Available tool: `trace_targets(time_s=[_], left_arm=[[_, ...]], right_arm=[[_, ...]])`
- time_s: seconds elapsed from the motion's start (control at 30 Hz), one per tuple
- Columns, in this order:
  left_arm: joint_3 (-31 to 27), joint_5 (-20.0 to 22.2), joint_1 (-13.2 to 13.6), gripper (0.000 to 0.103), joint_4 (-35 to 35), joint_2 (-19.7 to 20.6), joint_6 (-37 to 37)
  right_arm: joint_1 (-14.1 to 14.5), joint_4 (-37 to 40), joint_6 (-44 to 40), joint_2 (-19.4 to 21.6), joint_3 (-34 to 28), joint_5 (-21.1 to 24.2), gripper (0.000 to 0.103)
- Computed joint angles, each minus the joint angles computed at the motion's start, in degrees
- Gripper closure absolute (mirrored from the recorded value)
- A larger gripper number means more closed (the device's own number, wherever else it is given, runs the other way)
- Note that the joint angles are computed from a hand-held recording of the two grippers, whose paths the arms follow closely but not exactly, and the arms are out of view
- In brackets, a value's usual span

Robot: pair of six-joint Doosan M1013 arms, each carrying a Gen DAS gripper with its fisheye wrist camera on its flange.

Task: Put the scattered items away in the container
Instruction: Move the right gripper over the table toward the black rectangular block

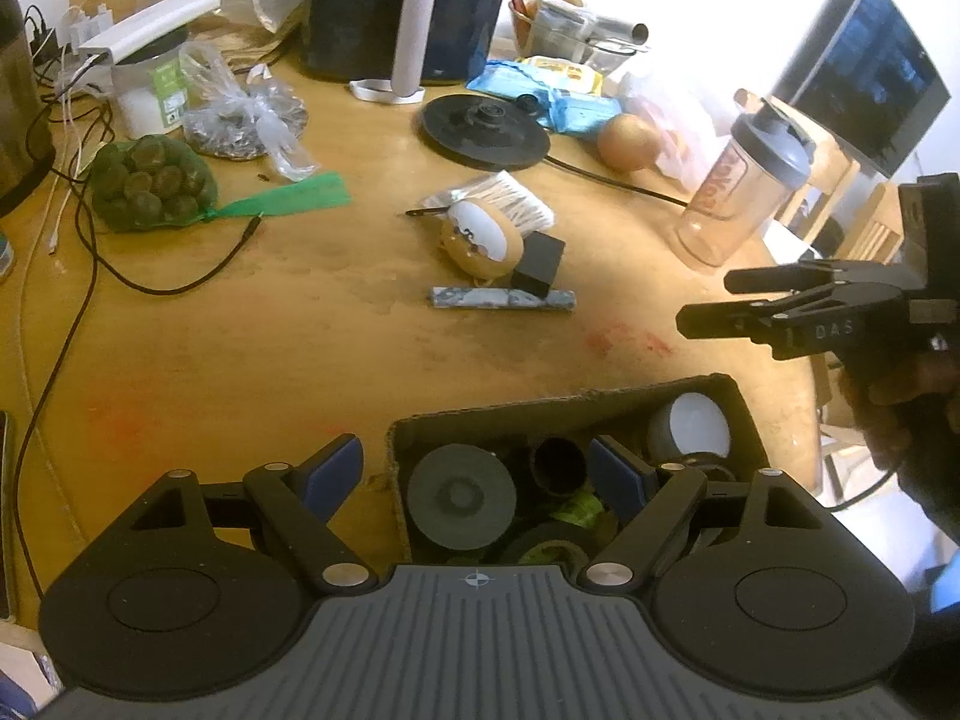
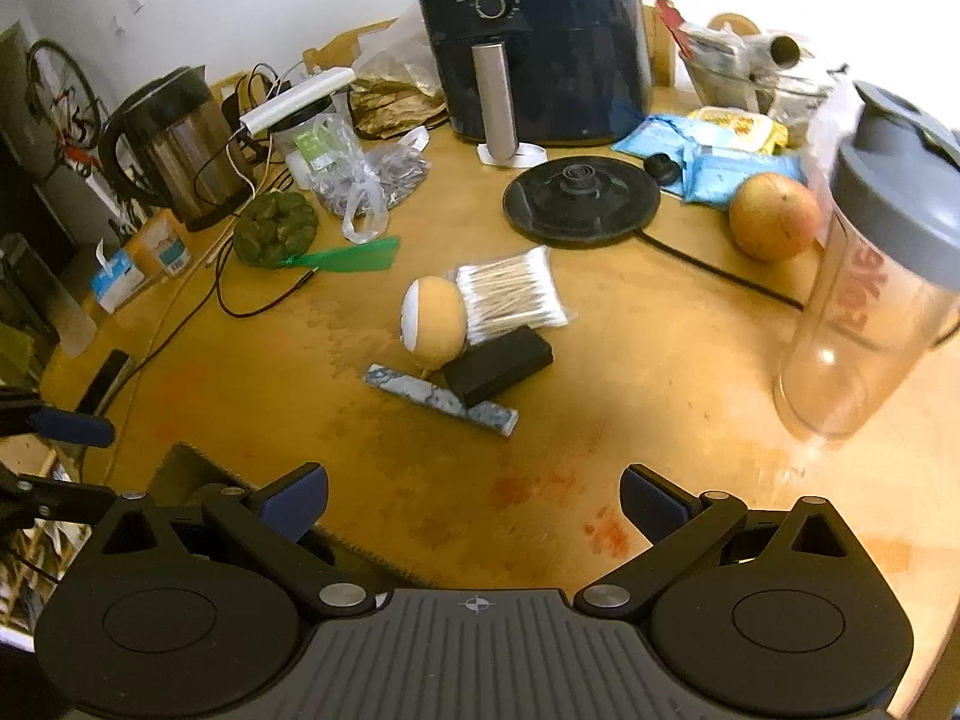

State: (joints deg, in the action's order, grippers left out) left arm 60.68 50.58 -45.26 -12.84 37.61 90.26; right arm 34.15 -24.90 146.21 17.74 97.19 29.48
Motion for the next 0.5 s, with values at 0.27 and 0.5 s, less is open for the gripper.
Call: trace_targets(time_s=[0.27, 0.5], left_arm=[[-0.1, 0.4, 0.6, 0.02, 0.3, 0.1, -1.2], [-0.5, 1.1, 1.1, 0.02, 0.6, 0.4, -2.1]], right_arm=[[-1.5, 2.9, -8.1, 1.7, -1.8, -0.3, 0.0], [-2.7, 7.2, -17.0, 3.4, -3.3, -1.1, 0.0]])
